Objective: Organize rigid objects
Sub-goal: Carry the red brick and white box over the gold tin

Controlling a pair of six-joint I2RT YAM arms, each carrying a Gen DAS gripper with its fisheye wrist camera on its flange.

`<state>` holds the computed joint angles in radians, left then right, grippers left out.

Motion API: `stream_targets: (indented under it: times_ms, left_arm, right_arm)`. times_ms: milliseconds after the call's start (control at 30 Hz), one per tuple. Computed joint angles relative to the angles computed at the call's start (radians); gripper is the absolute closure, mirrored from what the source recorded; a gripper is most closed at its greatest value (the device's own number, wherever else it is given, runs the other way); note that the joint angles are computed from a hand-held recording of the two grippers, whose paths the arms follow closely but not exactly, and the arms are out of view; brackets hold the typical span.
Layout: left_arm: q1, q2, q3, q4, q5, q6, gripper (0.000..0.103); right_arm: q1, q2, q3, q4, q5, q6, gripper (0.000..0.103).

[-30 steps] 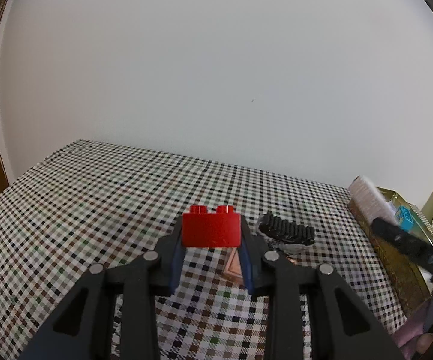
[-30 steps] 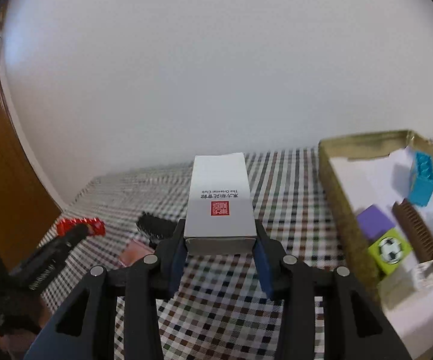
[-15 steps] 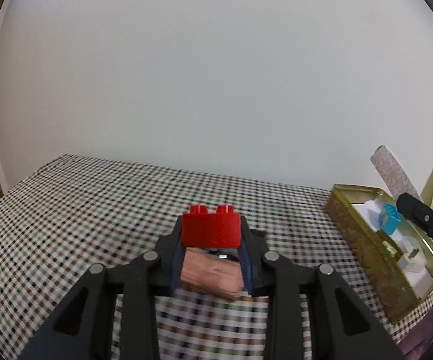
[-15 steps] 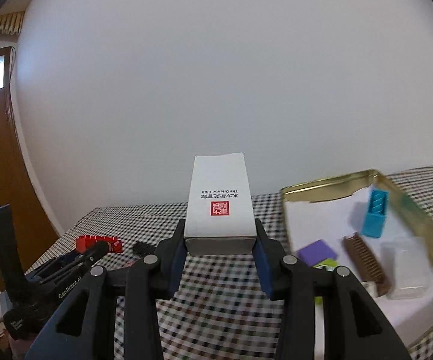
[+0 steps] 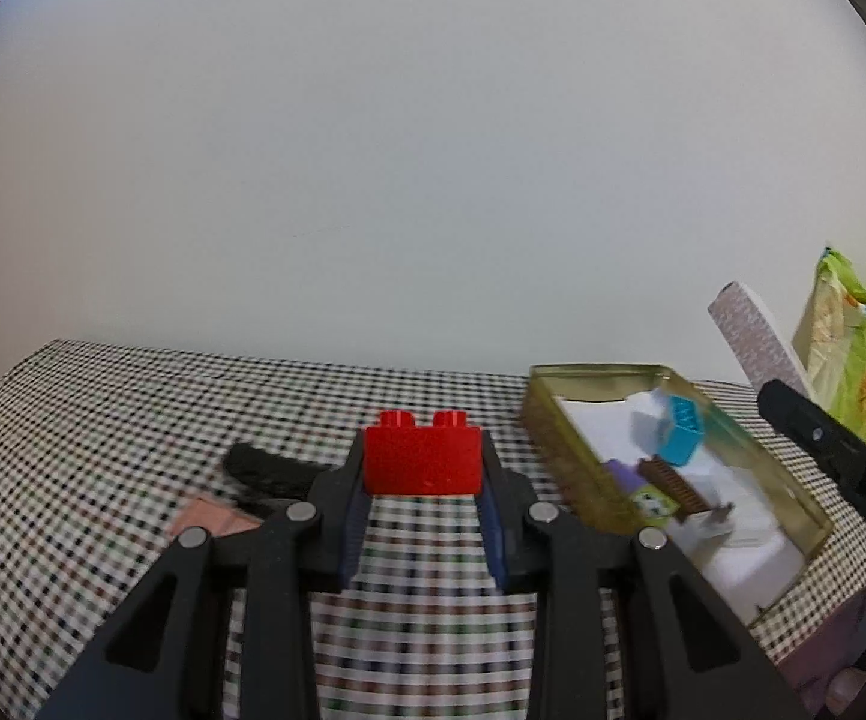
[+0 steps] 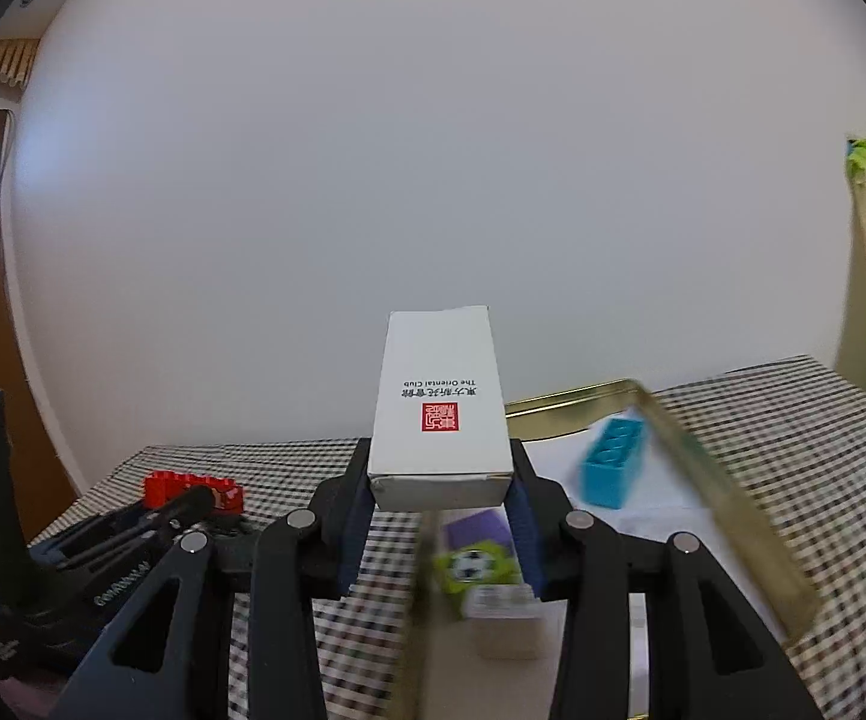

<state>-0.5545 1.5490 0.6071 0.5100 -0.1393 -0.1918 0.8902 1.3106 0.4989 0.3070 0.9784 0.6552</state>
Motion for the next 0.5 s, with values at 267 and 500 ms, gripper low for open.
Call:
stream_targets:
  times_ms: [267,500]
  left_arm:
    - [-0.109,0.023,0.067,-0.044,-0.042,-0.027,0.072]
    - [-0.218,0.097,0.150,-0.069,-0.086,-0.022,0.072]
  right_arm:
    - [-0.071,-0.187,-0.104,-0.113,0.013,0.036,0.059]
    - [-0.115,-0.321,-0.140,-0.266,0.012,0.069,0.059]
